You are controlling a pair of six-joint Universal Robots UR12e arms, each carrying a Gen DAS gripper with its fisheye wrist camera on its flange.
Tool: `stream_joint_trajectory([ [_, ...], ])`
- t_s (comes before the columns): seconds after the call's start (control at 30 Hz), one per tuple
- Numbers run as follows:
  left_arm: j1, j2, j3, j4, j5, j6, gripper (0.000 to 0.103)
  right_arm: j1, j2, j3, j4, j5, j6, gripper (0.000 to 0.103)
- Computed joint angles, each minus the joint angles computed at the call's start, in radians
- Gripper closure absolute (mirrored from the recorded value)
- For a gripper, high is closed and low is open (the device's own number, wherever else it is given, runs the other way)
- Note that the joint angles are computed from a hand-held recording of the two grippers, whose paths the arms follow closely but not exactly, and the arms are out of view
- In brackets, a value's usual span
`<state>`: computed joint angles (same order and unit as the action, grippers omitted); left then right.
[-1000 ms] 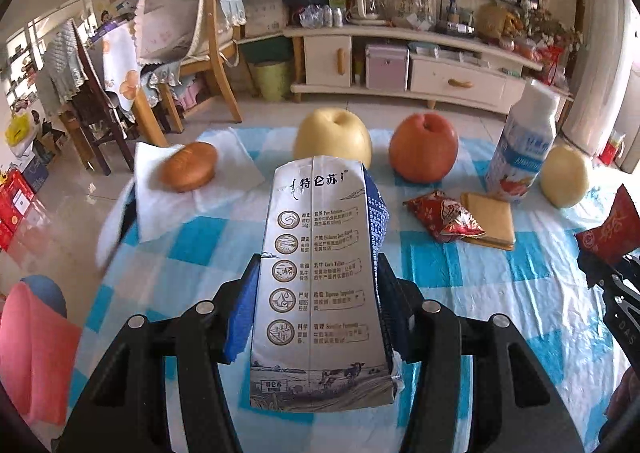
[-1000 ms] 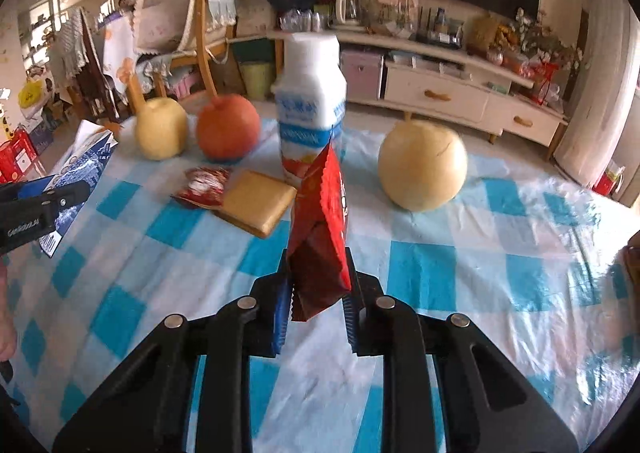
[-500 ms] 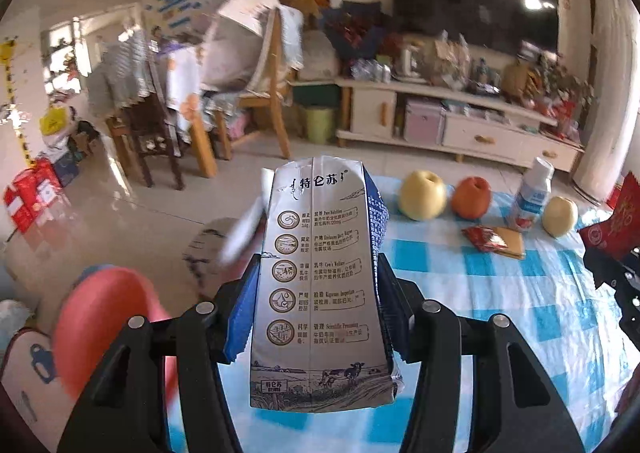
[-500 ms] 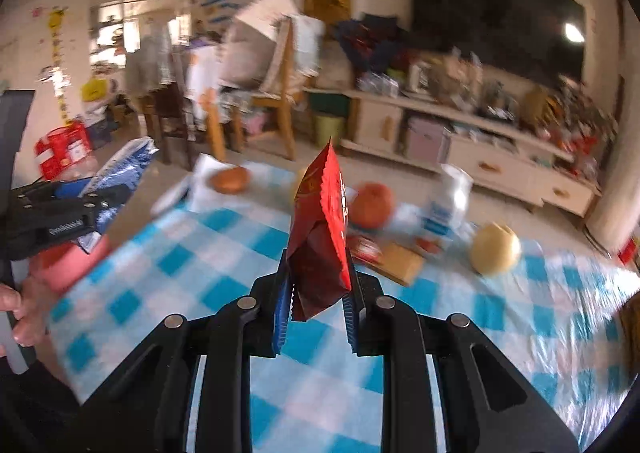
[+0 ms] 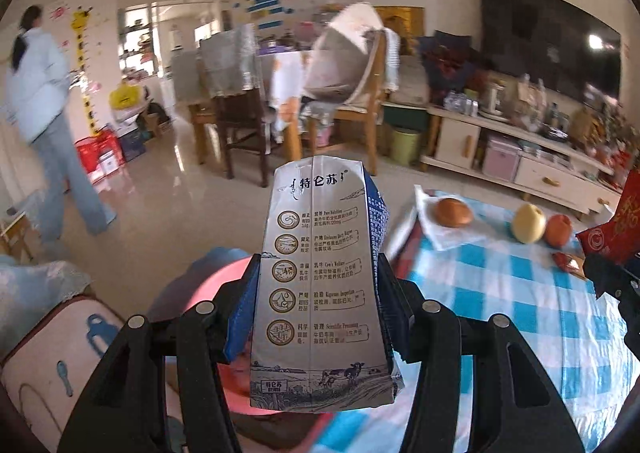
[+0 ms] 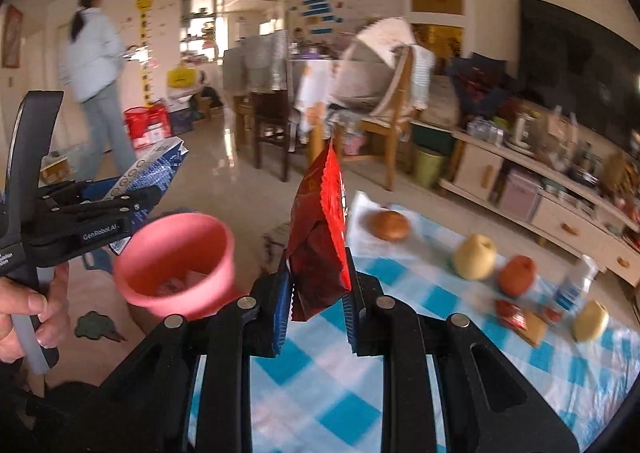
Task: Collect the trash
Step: 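Carry the carton and red wrapper over the pink bucket and open both grippers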
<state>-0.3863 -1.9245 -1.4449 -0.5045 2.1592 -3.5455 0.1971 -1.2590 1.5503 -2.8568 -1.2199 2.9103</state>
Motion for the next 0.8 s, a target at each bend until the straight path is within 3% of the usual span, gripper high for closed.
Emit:
stream_joint_trajectory([
  [0.4, 0.073, 0.080, -0.124, 0.014, 0.005, -0.035, 0.048, 0.111, 0.100, -0.134, 0.083, 0.030, -0.054, 0.079],
  [0.8, 0.134, 0.074, -0.166, -0.004, -0.050, -0.102, 0.048, 0.182, 0.219, -0.276, 0.207, 0.025, -0.079, 0.079],
])
